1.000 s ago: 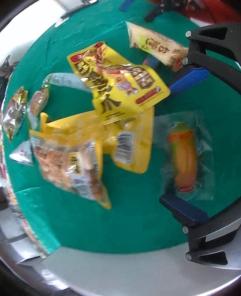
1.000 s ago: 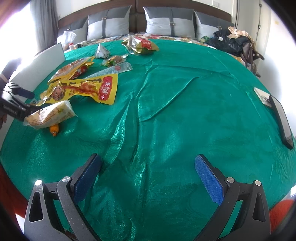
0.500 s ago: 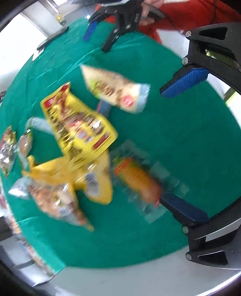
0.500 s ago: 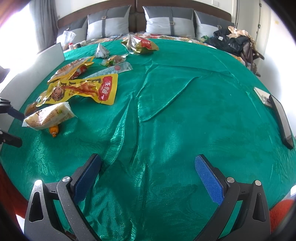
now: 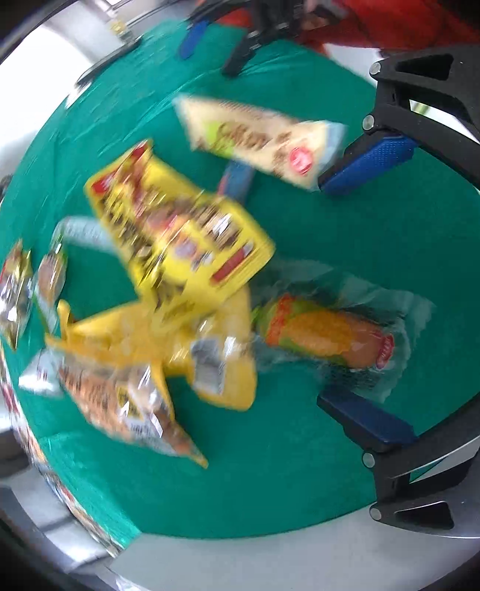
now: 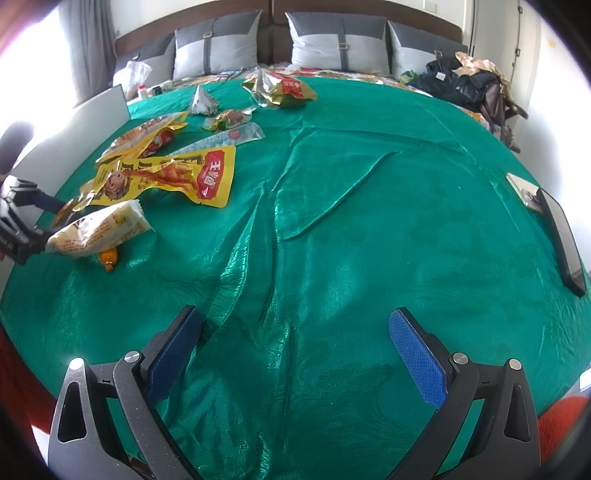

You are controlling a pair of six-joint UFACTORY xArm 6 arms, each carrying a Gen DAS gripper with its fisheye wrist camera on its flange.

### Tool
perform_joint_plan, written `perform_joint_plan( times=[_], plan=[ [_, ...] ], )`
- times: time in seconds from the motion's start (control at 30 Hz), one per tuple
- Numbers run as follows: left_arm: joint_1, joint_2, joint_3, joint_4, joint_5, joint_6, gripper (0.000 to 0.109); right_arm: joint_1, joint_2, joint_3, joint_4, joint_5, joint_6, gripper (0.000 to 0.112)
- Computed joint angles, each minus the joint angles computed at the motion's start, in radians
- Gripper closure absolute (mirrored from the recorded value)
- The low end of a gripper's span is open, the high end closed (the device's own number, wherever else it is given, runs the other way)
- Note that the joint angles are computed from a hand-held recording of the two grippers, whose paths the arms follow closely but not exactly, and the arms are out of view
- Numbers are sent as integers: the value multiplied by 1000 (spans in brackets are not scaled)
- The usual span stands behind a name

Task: Organize snacks
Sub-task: 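Close the left tool on the clear corn-sausage pack, then lift the corn-sausage pack with the left tool while the right tool grasps the cream snack bag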

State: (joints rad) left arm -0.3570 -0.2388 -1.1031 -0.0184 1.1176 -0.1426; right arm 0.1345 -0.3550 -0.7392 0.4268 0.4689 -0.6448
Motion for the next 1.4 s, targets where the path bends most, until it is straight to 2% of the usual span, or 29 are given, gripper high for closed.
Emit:
perform_joint_plan(
  times=[0.07,0.17,0.27,0.37,0.5,0.53,0.57,0.63,0.73,0.77,0.8,0.87,0.9,0.93,0.97,1.0,1.07,1.1,1.17,1.2,1.4],
  plan=[
    [-7,-18,4,-34,32,31,6,0,0,0,-1,0,2,10],
    [-16,-41,19,-21,29,-13,15,3,3,-2,-13,-1,19,10],
    [-51,-77,59,89,-9,-206,35,5,3,-2,-17,-2,23,10],
    [-45,-84,69,143,-47,-312,64,3,2,-4,-8,6,9,10],
    [-73,-103,88,171,-73,-385,68,-18,5,-33,2,79,-24,11],
    [-87,-120,109,177,-87,-421,72,-32,4,-50,18,127,-30,11],
    [-95,-151,136,178,-101,-459,73,-59,8,-85,61,216,-45,12],
    [-108,-231,210,170,-147,-541,76,-122,30,-158,220,425,-49,12],
    [-96,-312,291,185,-211,-620,76,-182,114,-266,436,737,64,13],
    [-99,-328,310,205,-222,-647,76,-171,143,-301,458,798,106,13],
    [-104,-337,312,219,-228,-672,77,-145,162,-328,459,816,144,13],
    [-116,-358,328,226,-242,-716,77,-62,173,-353,421,748,222,14],
    [-119,-370,335,236,-247,-728,77,-22,185,-368,391,715,264,21],
    [-117,-373,339,247,-252,-731,77,15,202,-386,354,687,320,38],
    [-125,-388,344,269,-247,-742,77,39,218,-399,338,672,367,49],
    [-116,-396,362,277,-265,-740,77,61,233,-409,316,658,418,53],
    [-111,-419,380,283,-282,-748,78,101,259,-426,262,640,489,55],
    [-103,-426,386,280,-296,-747,78,115,251,-416,248,607,497,68],
    [-100,-446,394,290,-314,-756,78,122,232,-399,218,578,508,82],
    [-100,-459,398,294,-321,-758,78,120,218,-390,204,568,508,92],
    [-97,-532,419,287,-363,-773,78,59,149,-378,239,559,393,96]
  ],
)
